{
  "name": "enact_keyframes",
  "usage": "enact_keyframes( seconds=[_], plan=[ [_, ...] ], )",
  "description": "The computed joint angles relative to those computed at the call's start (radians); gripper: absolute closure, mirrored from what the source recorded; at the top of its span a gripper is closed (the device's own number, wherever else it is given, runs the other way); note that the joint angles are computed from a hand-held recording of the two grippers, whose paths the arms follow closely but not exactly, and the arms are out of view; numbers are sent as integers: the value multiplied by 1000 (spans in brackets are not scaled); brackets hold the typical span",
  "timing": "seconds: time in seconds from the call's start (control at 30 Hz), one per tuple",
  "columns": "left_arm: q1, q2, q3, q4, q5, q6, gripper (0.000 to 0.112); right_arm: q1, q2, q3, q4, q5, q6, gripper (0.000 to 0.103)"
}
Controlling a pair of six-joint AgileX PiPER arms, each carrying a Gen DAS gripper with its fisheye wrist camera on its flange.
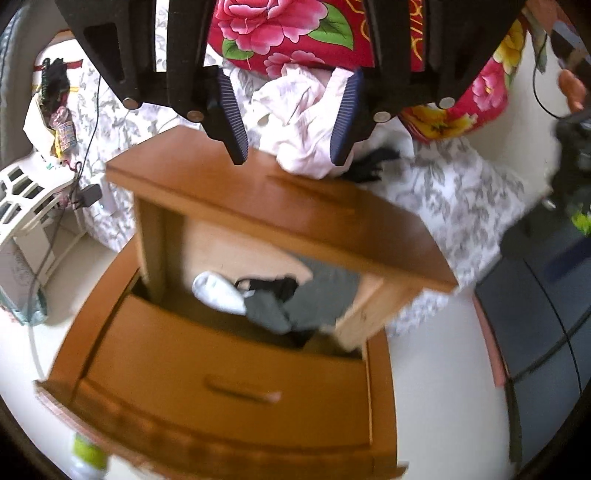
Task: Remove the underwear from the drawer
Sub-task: 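Withdraw the right tool from the pink cloth and back away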
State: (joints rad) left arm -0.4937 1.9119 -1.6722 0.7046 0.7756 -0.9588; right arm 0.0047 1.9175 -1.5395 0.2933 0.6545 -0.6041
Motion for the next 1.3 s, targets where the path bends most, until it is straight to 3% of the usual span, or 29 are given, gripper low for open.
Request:
enact_keyframes(
  seconds=[0.3,0.6,1.17,1.3],
  plan=[
    [-13,-6,-2,27,21,-24,10,-49,-86,95,121,-78,-30,30],
    [-31,-3,-10,35,42,-23,10,-108,-123,172,260,-120,-123,1],
    [-14,15,-6,-7,14,-39,10,-148,-125,237,534,-143,-364,0],
    [11,5,15,-37,-57,-56,10,-148,-111,230,547,-148,-366,0]
  ],
)
